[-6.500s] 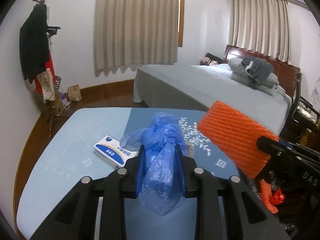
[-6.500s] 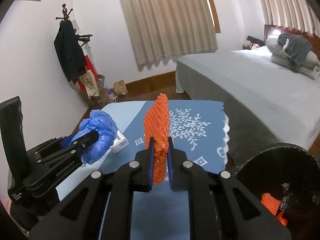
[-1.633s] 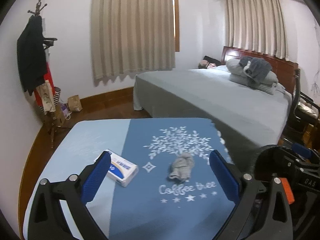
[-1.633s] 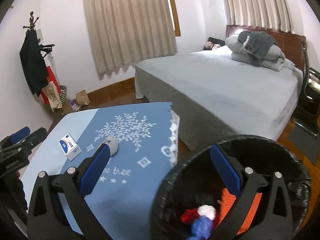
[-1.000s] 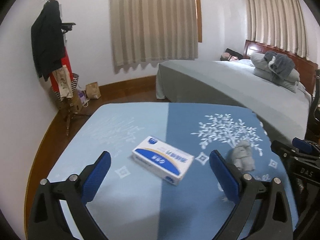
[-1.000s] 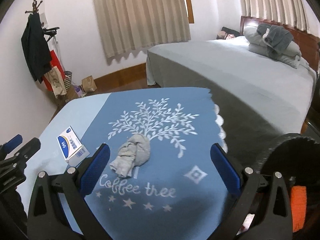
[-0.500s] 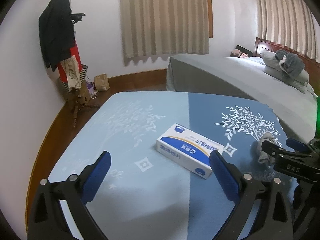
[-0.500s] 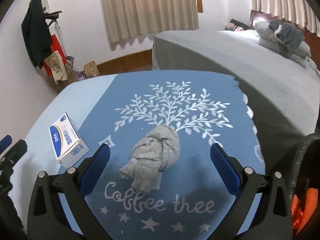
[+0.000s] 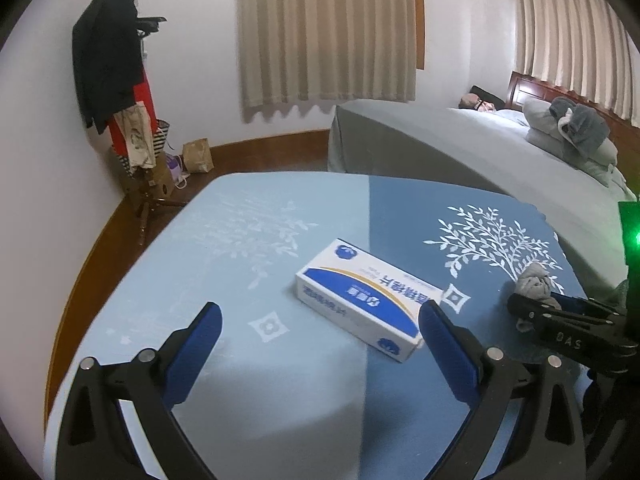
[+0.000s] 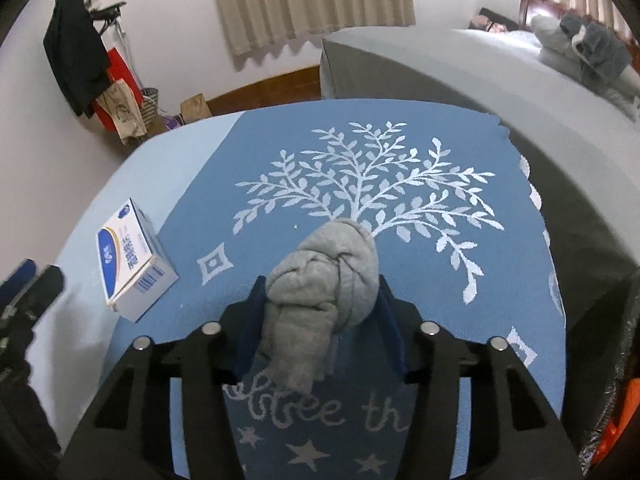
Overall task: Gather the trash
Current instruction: 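Grasp the grey sock with the right gripper while the left gripper approaches the box, then grasp the white-blue alcohol pad box with the left gripper and lift it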
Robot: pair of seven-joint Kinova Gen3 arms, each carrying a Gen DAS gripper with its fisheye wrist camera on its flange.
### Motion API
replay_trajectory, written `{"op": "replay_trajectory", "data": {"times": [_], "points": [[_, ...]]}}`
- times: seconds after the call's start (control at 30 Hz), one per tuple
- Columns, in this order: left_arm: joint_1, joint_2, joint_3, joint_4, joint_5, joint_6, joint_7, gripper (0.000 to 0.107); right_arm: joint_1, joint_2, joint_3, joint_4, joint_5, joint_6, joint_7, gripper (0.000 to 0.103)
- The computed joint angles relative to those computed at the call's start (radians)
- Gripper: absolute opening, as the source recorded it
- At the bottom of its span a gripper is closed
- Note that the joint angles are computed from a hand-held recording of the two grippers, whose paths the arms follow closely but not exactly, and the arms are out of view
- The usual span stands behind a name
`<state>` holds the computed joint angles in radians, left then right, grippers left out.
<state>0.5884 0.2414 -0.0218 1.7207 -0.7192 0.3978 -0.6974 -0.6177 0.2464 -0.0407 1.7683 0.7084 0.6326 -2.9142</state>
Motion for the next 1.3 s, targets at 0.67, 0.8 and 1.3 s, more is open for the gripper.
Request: {"op": "replay_trajectory", "data": {"times": [0.67, 0.8, 1.3], "points": [[-0.031, 0.127, 0.034, -0.143, 0.269, 0.137, -0.231, 0.097, 0.033, -0.087, -0.063, 0.095, 0.088, 0.043, -0.122, 0.047], [-0.012, 0.115, 0.002, -0.127, 0.238, 0.155, -0.199, 0.097, 0.034, -0.083, -0.066, 0.082, 0.089, 0.044, -0.113, 0.047], [-0.056, 0.082, 0.045, -0.09, 0.237, 0.11, -0.16, 0.097, 0.029, -0.081, -0.06, 0.065, 0.089, 0.061, -0.094, 0.047]]}}
